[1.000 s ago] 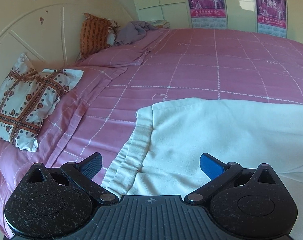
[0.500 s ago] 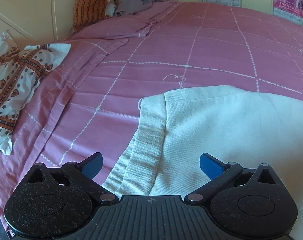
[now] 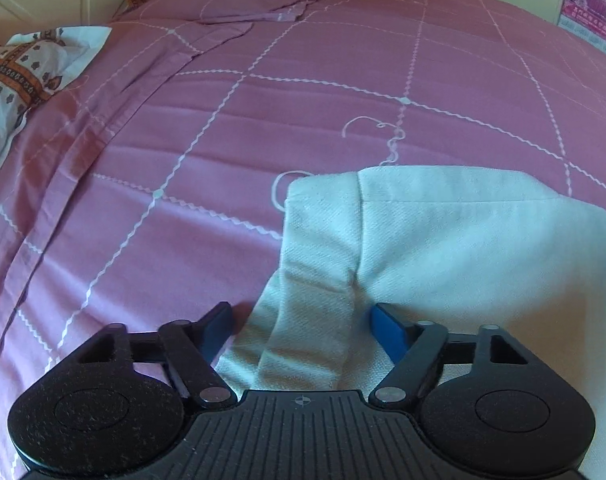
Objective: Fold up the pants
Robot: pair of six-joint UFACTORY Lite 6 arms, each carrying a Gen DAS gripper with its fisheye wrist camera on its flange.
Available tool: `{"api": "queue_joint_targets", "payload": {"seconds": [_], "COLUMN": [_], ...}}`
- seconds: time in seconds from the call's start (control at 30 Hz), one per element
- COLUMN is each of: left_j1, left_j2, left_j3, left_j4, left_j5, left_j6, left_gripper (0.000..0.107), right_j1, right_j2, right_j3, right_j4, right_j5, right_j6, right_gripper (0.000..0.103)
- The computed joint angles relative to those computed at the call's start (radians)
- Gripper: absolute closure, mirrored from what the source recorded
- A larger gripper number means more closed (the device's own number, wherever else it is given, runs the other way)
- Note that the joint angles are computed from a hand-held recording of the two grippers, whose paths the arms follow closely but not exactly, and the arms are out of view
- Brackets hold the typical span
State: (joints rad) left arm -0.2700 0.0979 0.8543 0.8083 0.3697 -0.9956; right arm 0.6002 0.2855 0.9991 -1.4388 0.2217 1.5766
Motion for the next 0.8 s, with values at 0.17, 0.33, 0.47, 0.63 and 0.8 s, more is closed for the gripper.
{"api": "queue_joint_targets", "payload": {"seconds": [0.17, 0.33, 0.47, 0.63, 0.8], "left_j1": [-0.036, -0.033, -0.016, -0.021, 0.152], "left_j2": [-0.025, -0.177, -0.422, -0.889, -1.263], "left_j3": [-0.016, -0.116, -0.233, -0.414, -0.477], "left_j4": [0.054, 0.011, -0.176, -0.439, -0.748], "left_j5": [0.027, 0.041, 0.087, 0.313, 0.645], "left_j6": [-0.061, -0.033, 0.164, 0.481, 0.793], "left_gripper": [0.056, 0.066, 0.068, 0.068, 0.056], "right_j1": [0.011, 0.161, 0.479, 1.002, 1.234], "right_j2": [0.015, -0.206, -0.502, -0.546, -0.284], "right_j3": [0.010, -0.178, -0.356, -0.397, -0.345], "right_j4": [0.123, -0.077, 0.089, 0.316, 0.384], "right_j5": [-0.034, 0.078, 0.312, 0.581, 0.590], "right_j6": [-0.166, 0.076, 0.066, 0.186, 0.511], "right_gripper": [0.092, 0.094, 0.094, 0.095, 0.082]}}
